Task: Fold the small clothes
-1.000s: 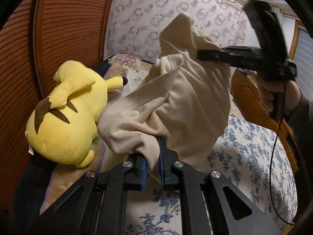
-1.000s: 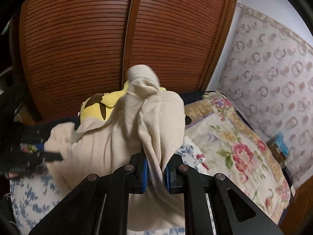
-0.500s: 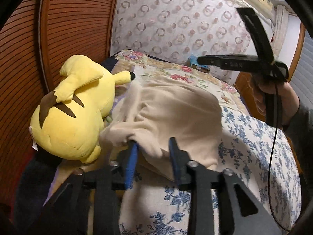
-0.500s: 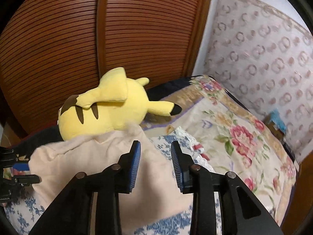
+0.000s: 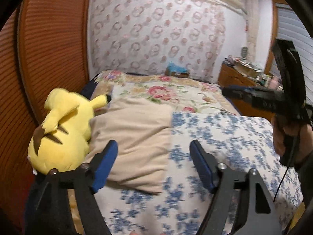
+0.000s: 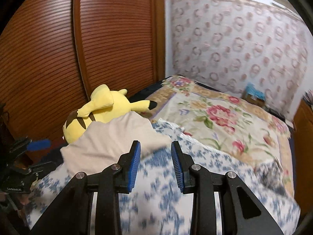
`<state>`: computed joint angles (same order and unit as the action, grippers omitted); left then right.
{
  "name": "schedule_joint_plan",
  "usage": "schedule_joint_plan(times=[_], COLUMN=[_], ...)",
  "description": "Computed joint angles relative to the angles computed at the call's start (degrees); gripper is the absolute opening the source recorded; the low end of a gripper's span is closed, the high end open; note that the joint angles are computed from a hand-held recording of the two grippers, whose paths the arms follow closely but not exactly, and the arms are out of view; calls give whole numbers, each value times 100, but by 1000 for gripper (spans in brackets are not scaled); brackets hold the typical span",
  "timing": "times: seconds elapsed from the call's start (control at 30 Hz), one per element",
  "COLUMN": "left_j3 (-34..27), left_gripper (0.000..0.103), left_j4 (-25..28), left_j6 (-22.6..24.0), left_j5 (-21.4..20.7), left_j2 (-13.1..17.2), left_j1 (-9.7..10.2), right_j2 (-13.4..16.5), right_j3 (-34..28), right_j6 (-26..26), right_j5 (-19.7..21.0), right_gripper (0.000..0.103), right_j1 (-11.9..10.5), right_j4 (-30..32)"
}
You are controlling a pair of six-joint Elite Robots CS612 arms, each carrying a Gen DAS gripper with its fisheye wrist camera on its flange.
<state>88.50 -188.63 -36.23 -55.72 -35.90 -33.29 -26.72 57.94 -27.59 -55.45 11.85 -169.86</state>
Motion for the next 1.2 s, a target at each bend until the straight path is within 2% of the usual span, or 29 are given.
schedule_joint_plan(times=[0.1,0.13,0.2,0.33,0.7,0.87,1.0,1.2], left_j3=[-91,-119,-186,-314,-546,-598,-608,-520], left_gripper=[78,78,79,79,79,79,79,79], left_j4=[-66,-84,-75,-87,-228,-259,-210,-307], left_j6=[224,271,345,542,982,1040,1070,1000], left_j5=[21,24,30,183,475,520,689,705], left_j2=[0,0,-1,24,23,7,-30,-125], left_j1=[-97,-127,-186,-317,-599,-694,-792,-866], right_j2=[-275,-349,-498,-764,-1299,-1490,-1618,-1682], right_j3=[603,761,1111,1706,3008,3461,3735,3990], right_j6=[266,352,550,879,1852,2198,2317,2502], right_j5=[65,-32,-37,-235,-920,-1020,-1092,-1256], right_gripper=[50,58,60,72,74,74,74,82], right_j1=[-123,-140,-213,-308,-482,-541,-565,-577], right_j4=[-354,-471,-773,-1383,-3129,-3859,-4236,-4611])
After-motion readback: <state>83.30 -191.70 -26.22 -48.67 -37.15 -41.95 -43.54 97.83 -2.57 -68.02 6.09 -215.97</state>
